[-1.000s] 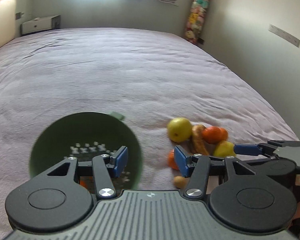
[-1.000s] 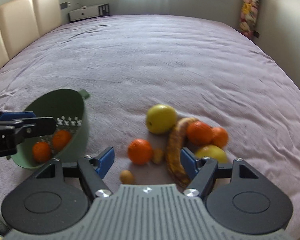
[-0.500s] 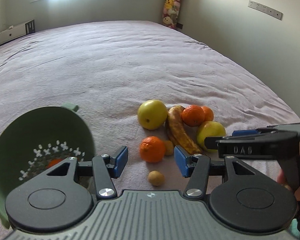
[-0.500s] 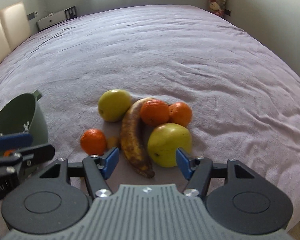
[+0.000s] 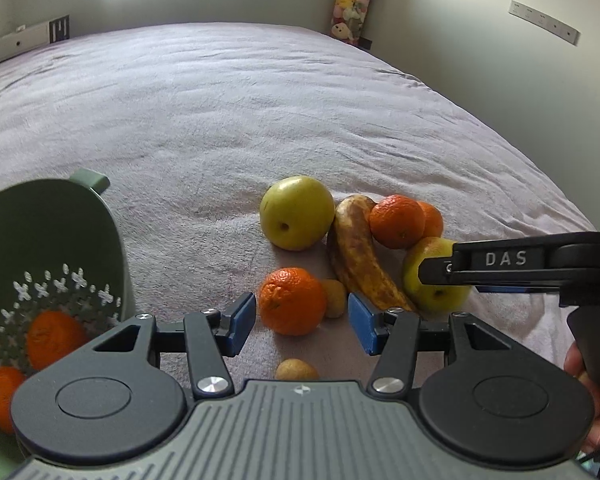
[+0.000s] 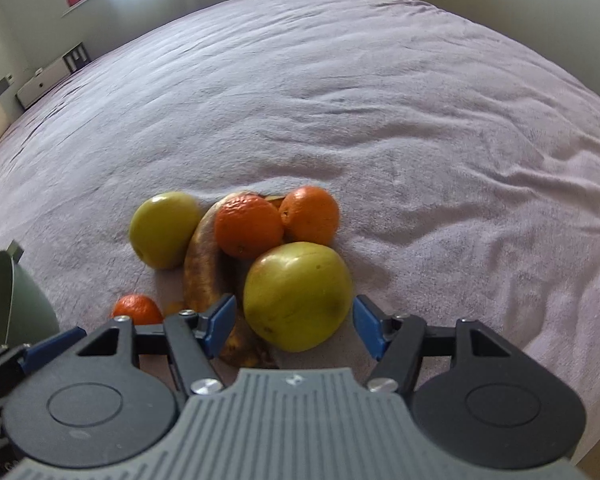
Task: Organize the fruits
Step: 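Grasp the large yellow-green apple with the right gripper while the left gripper grasps a mandarin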
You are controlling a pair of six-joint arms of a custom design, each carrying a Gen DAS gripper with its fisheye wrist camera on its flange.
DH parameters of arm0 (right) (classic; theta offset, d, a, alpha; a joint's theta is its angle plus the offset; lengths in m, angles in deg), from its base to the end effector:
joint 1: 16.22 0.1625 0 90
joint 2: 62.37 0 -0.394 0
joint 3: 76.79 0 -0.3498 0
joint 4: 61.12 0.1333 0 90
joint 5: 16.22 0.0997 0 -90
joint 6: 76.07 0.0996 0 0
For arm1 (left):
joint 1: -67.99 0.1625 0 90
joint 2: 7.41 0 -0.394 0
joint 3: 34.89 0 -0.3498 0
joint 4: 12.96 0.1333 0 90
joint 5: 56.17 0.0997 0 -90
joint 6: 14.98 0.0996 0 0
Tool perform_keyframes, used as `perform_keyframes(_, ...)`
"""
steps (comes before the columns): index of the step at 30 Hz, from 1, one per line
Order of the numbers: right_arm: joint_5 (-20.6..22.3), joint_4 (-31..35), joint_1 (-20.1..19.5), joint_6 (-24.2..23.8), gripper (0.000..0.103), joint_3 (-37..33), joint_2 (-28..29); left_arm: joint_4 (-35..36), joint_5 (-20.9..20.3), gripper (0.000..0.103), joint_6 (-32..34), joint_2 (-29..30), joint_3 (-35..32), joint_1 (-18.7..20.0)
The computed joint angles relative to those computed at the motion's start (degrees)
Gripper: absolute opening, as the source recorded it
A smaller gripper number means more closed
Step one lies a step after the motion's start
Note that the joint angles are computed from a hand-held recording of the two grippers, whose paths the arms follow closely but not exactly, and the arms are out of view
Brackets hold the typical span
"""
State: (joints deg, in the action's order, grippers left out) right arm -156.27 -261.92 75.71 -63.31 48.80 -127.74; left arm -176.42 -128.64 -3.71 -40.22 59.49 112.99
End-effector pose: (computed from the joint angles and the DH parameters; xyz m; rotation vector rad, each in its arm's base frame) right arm 0.0721 -0.4485 0.2535 -0.6728 -2.0888 1.1321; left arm -0.3193 -0.5502 -0.0040 1.3174 2.5616 -0.4159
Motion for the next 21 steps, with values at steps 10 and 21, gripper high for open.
perform_keyframes(10, 2.2, 1.1, -2.4, 1.8, 0.065, -1.0, 0.5, 1.8, -1.8, 0.060, -1.0, 3.0, -3.6, 1.5)
perform_keyframes(21, 3.6, 1.4, -3.7, 2.3, 0.065, -1.3, 1.0, 2.6, -0.5, 0.052, 1.0, 4.5, -4.6, 1.5)
